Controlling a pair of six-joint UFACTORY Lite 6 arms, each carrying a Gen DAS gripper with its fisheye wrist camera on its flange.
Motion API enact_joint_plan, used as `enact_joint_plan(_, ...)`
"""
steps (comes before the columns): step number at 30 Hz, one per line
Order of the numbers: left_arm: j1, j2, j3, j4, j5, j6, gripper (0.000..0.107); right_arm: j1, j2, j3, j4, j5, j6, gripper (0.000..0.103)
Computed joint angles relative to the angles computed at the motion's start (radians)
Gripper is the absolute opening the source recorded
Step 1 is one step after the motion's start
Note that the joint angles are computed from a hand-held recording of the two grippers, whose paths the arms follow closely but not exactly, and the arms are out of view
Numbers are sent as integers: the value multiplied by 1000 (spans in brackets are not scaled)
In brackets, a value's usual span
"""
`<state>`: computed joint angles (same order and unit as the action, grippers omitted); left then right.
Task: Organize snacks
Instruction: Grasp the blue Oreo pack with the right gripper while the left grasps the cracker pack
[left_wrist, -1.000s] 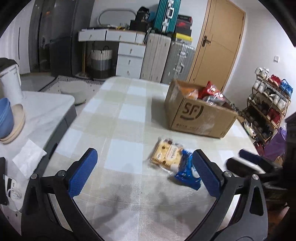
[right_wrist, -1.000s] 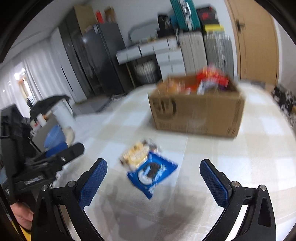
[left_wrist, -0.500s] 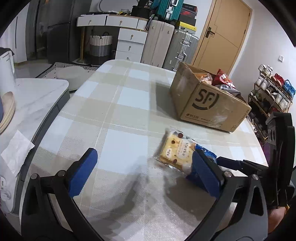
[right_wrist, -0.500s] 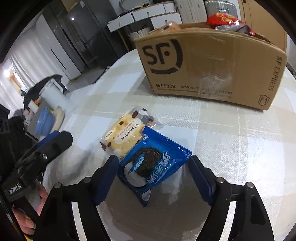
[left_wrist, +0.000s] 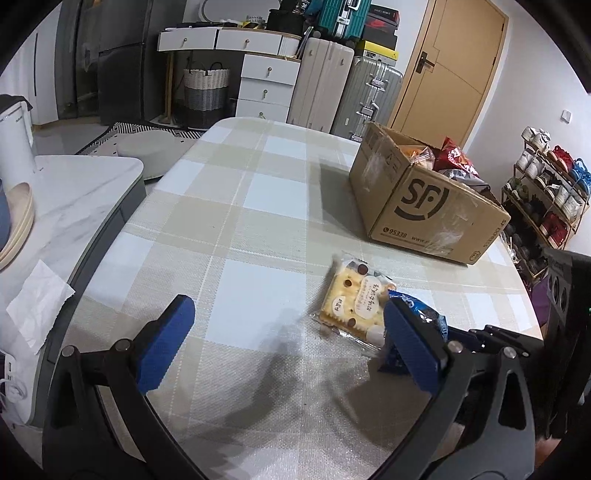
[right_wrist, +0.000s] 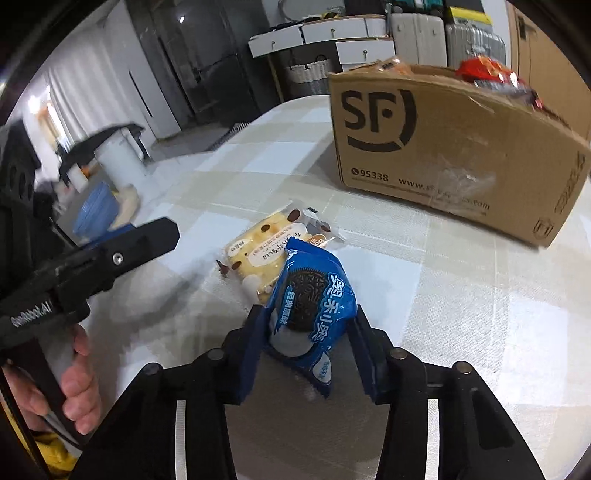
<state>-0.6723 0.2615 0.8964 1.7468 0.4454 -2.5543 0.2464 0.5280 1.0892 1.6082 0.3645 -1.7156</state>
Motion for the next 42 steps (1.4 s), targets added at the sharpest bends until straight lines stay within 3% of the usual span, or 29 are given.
enact_joint_plan(5, -18, -12, 6, -80, 19, 81, 102, -101, -17, -29, 9, 147, 13, 45)
enact_joint_plan(11, -14, 56, 101, -181, -17, 234, 102, -219, -108, -108, 49, 235, -54, 45)
enact_joint_plan(14, 3, 117, 182, -307, -64, 408, 102, -299, -131, -130, 22, 284, -50, 45)
enact_joint_plan(22, 0, 343, 475, -657, -41, 877, 102, -431, -139, -146, -16, 383, -70, 45)
enact_joint_plan(24, -1, 410, 567, -777, -6, 1002, 102, -451, -133, -147, -26, 399, -67, 45)
enact_joint_plan(30, -9, 575, 780, -908, 75, 1220, 101, -516, -123, -154, -60, 442, -67, 45)
enact_joint_plan(33, 11, 564, 753, -940, -6, 1252, 82, -515, -114, -154, -53, 445, -67, 45)
enact_joint_plan(35, 11, 542, 720, -922, -38, 1244, 57, -514, -111, -152, -52, 446, -66, 45)
enact_joint_plan(42, 6, 476, 619, -865, -119, 1197, 56, -506, -142, -176, -32, 444, -69, 45)
